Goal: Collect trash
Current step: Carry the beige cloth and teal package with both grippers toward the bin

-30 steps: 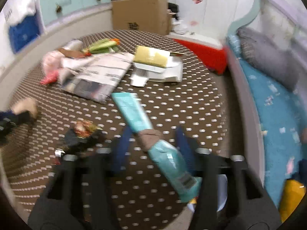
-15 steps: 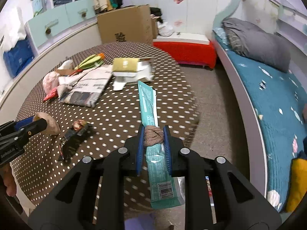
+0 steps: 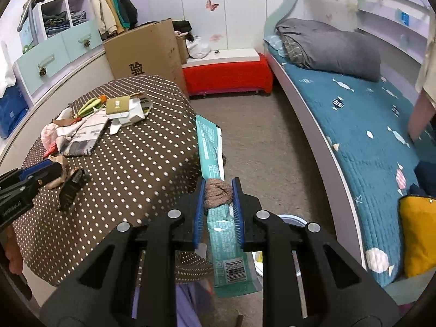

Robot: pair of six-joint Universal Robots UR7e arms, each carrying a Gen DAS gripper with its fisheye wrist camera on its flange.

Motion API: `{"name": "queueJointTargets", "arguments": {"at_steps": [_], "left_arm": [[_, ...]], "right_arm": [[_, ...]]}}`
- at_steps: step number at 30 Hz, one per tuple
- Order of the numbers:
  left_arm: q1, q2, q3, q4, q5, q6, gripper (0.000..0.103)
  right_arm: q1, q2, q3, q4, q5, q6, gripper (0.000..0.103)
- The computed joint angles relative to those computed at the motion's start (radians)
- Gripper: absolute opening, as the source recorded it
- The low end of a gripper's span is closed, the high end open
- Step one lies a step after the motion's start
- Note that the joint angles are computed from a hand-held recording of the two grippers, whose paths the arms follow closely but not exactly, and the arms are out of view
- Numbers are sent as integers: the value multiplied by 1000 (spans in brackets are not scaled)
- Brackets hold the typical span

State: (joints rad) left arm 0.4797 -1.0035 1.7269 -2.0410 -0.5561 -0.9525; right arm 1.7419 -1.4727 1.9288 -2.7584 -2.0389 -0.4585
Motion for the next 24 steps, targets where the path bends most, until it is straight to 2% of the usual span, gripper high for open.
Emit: {"name": "queueJointTargets", "arguments": {"at_steps": [1, 2, 8, 13, 14, 15, 16, 19, 22, 24], "left_arm": [[-1, -16, 13, 15, 6, -33, 57], [-1, -33, 29, 6, 5, -46, 62], [17, -80, 44, 117, 21, -158, 62], [63, -71, 41, 111, -6, -164, 63], [65, -62, 32, 142, 19, -173, 61], [68, -52, 13, 199, 32, -201, 55], [70, -49, 8, 217, 43, -212, 38], [67, -54, 18, 173, 43, -171, 23], [59, -53, 12, 178, 47, -178, 1], [59, -51, 14, 147, 36, -147, 1]], "right_arm": [[-2, -2, 0, 4, 0, 1, 19], [-4, 0, -1, 9, 0, 5, 19], [4, 34, -7, 31, 16, 7, 19], [15, 57, -8, 47, 23, 4, 19], [16, 61, -9, 48, 20, 4, 19], [18, 65, -9, 48, 17, 4, 19], [19, 67, -10, 48, 15, 5, 19], [19, 68, -11, 50, 12, 4, 19], [18, 63, -12, 46, 11, 6, 19], [18, 58, -12, 45, 14, 10, 19]]}}
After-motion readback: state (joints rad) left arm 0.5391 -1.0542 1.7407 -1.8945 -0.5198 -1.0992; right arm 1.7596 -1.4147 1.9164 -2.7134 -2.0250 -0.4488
